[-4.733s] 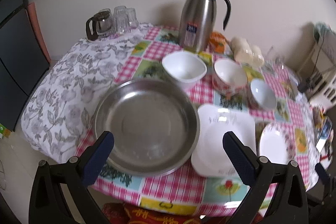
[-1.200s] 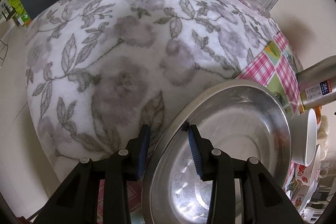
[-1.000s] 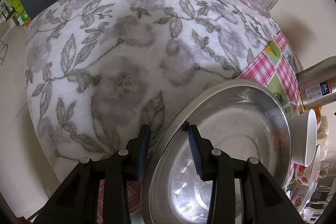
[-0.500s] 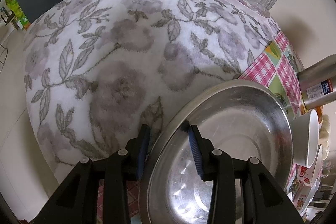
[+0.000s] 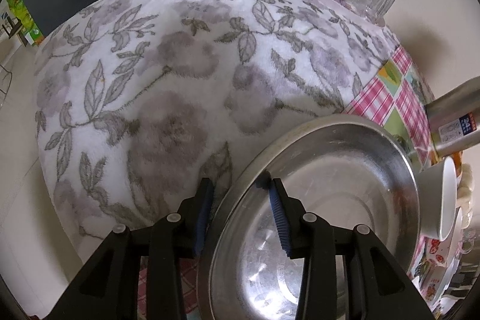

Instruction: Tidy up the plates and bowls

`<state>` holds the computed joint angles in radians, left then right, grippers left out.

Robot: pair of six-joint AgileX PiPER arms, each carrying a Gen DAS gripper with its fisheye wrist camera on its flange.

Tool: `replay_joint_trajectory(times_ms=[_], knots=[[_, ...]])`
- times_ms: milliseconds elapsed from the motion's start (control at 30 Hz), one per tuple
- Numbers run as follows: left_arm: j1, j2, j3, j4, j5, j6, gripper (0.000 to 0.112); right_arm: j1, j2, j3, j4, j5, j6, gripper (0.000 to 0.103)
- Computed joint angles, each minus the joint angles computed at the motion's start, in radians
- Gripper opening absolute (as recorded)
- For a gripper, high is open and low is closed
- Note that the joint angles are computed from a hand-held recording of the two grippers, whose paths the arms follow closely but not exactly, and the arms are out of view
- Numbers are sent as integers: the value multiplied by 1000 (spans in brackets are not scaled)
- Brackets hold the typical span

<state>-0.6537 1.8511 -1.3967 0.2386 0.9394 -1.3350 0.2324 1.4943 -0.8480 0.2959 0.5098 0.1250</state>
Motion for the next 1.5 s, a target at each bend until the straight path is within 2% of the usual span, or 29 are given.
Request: replay_joint_trajectory(times_ms=[100, 167, 300, 433, 533, 1000, 1500], knots=[[10, -29, 48, -4, -59, -18, 39, -10, -1, 4, 8, 4, -19, 19], [11, -34, 54, -5, -67, -16, 39, -10, -3, 0, -11, 15, -8, 16], [2, -34, 49, 2, -55, -22, 38, 28, -9, -15, -122, 35, 79, 16], [-3, -48, 60, 6, -55, -24, 37, 21, -24, -20, -105, 45, 55, 16], [-10, -46, 50, 15, -43, -26, 37, 39, -35, -31, -153, 57, 91, 16], [-25, -93, 46, 38, -30, -41, 37, 28, -118, -47, -135, 107, 58, 17], [-111, -162, -13, 139, 34, -99, 37, 25, -272, -76, -187, 169, 76, 18]])
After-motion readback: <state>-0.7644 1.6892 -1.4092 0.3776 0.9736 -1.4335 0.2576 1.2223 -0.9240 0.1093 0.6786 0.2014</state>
